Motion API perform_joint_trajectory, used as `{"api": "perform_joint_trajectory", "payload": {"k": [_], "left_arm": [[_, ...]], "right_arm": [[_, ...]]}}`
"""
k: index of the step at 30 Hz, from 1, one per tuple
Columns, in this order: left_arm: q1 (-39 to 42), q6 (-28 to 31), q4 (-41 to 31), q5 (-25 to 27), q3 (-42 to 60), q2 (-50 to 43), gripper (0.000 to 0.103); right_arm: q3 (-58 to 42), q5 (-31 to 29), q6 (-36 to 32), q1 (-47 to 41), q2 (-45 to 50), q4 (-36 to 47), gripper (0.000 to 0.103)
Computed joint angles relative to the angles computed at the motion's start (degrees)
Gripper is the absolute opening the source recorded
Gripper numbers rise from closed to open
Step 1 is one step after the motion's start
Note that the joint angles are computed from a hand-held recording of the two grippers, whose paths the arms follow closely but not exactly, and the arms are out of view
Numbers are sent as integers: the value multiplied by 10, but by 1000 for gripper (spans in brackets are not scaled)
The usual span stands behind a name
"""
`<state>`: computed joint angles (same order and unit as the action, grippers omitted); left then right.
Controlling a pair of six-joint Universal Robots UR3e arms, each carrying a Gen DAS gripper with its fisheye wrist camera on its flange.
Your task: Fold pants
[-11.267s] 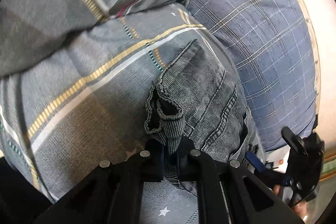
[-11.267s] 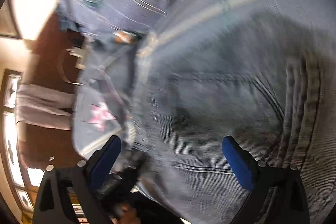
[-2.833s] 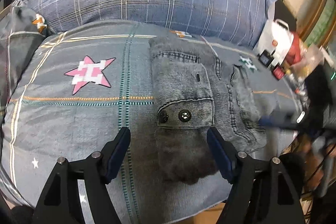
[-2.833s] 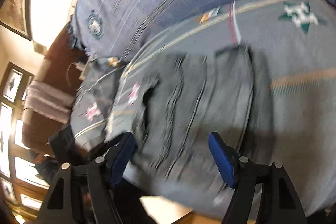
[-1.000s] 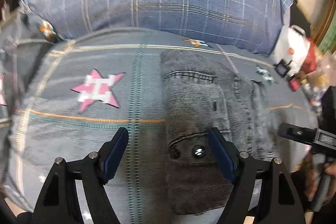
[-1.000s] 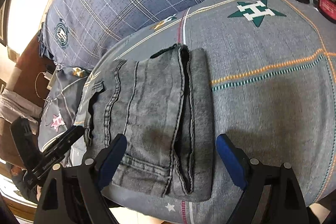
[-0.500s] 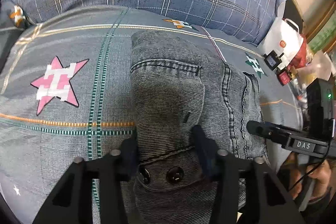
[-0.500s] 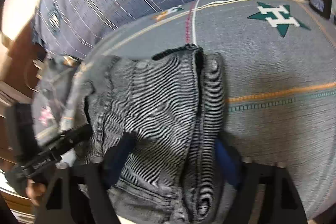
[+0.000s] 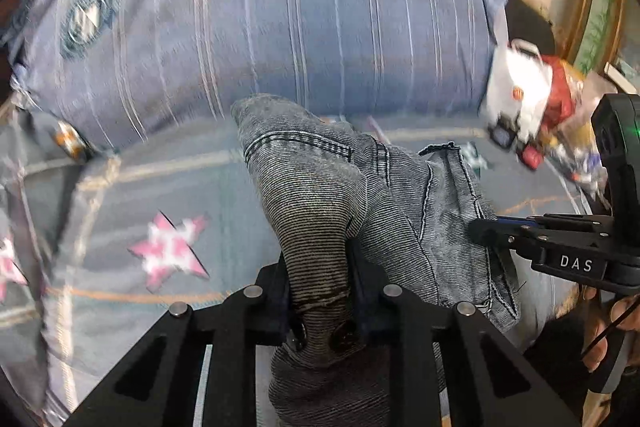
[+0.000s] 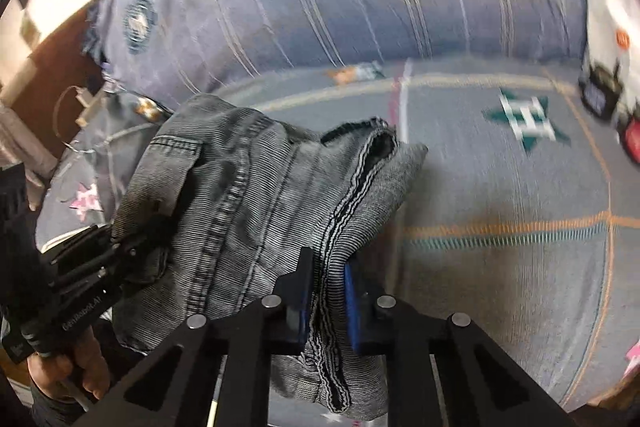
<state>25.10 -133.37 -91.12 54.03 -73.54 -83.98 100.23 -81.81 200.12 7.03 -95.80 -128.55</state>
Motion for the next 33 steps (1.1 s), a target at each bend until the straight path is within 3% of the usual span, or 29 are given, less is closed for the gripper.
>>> {"api": "perform_joint_trajectory", "payload": {"k": [3, 6, 7, 9, 11, 12, 14, 16, 17, 18, 21, 23, 24, 25, 29, 30, 33], "left_arm": [[16, -24, 1, -19, 55, -44, 26], [2, -61, 26, 1, 92, -109, 29], [-12, -75, 38, 25, 96, -133, 32], [-37, -94, 50, 73, 94, -168, 54], [-56, -120, 118, 140, 35, -164, 58], [-45, -116, 133, 134, 8, -150, 58], [-3, -92, 89, 84, -1, -117, 60], [24, -74, 76, 55, -14, -77, 65], [46, -53, 76, 28, -37, -44, 74], [58, -46, 85, 15, -59, -19, 81], [44, -31, 110, 42, -102, -3, 81], [-10, -44, 134, 128, -121, -32, 82], [-11, -54, 134, 131, -129, -26, 81], [7, -60, 130, 108, -138, -5, 81], [52, -28, 109, 66, -151, 82, 82], [58, -23, 111, 59, -157, 97, 85], [75, -24, 122, 61, -189, 157, 91]], "right_arm": [[-65, -11, 2, 14, 29, -1, 15], [-109, -4, 5, 13, 73, -27, 15], [-117, -2, 2, 12, 90, -35, 16], [-143, 11, 0, 7, 138, -11, 19], [-157, -9, -4, 17, 182, 6, 24], [-172, -51, -5, 34, 206, 28, 28], [-132, -69, -3, 43, 189, 8, 28], [-118, -82, 3, 49, 170, -7, 28], [-104, -89, 8, 57, 150, -22, 29], [-87, -88, 10, 61, 129, -44, 35], [-58, -105, 6, 93, 102, -75, 69], [-57, -135, -4, 119, 131, -78, 69], [-63, -139, -7, 121, 155, -44, 69], [-46, -107, -11, 103, 159, -32, 70], [12, -134, 9, 103, 74, -71, 71], [22, -154, 9, 110, 46, -70, 73], [71, -175, 18, 118, -36, -79, 98]]}}
